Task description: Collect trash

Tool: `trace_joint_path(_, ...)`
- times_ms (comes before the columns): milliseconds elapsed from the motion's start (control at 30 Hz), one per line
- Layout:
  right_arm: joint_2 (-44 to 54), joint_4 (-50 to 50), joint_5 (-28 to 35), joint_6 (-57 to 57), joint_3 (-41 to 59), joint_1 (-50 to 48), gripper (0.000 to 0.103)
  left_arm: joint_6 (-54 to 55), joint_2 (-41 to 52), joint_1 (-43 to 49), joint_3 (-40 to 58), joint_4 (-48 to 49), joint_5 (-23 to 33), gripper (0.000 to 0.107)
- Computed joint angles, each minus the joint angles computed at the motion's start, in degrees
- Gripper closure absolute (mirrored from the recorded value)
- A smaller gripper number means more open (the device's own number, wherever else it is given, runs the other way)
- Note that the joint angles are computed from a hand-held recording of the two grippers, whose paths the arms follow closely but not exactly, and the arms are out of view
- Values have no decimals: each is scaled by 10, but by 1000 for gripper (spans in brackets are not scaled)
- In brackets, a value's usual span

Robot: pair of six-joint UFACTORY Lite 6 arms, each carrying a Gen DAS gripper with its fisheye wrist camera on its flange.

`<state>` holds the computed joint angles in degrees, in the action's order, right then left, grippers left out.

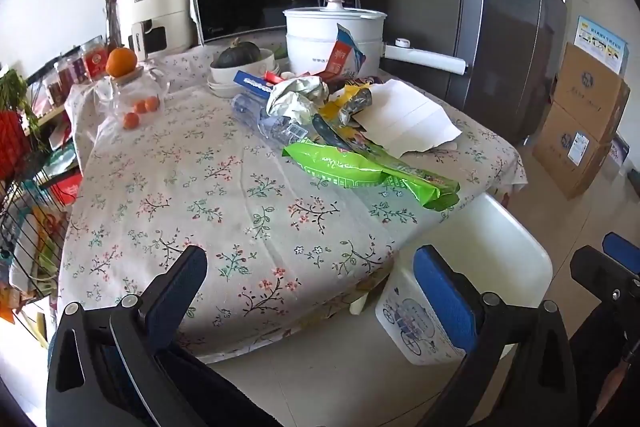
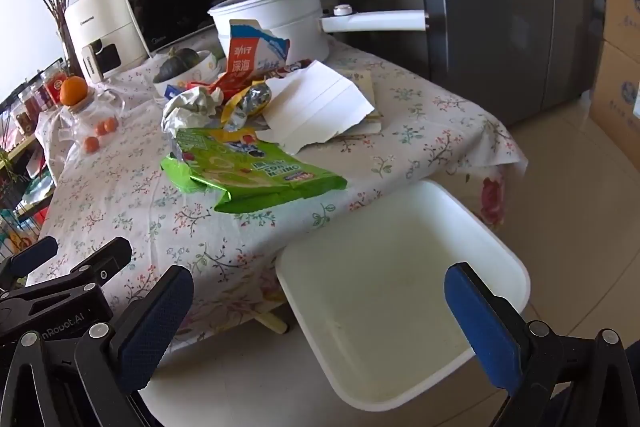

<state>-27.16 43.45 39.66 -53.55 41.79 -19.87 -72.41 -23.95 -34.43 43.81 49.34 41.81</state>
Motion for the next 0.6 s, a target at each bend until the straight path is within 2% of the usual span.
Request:
trace_joint_path(267,27,16,-12,-17,0,3,0,-2,-12,19,-24,20,-26,4)
trace_joint_path(600,24,-10,-55,19,-15,45,0,-7,-26,46,-55,42,-66,4)
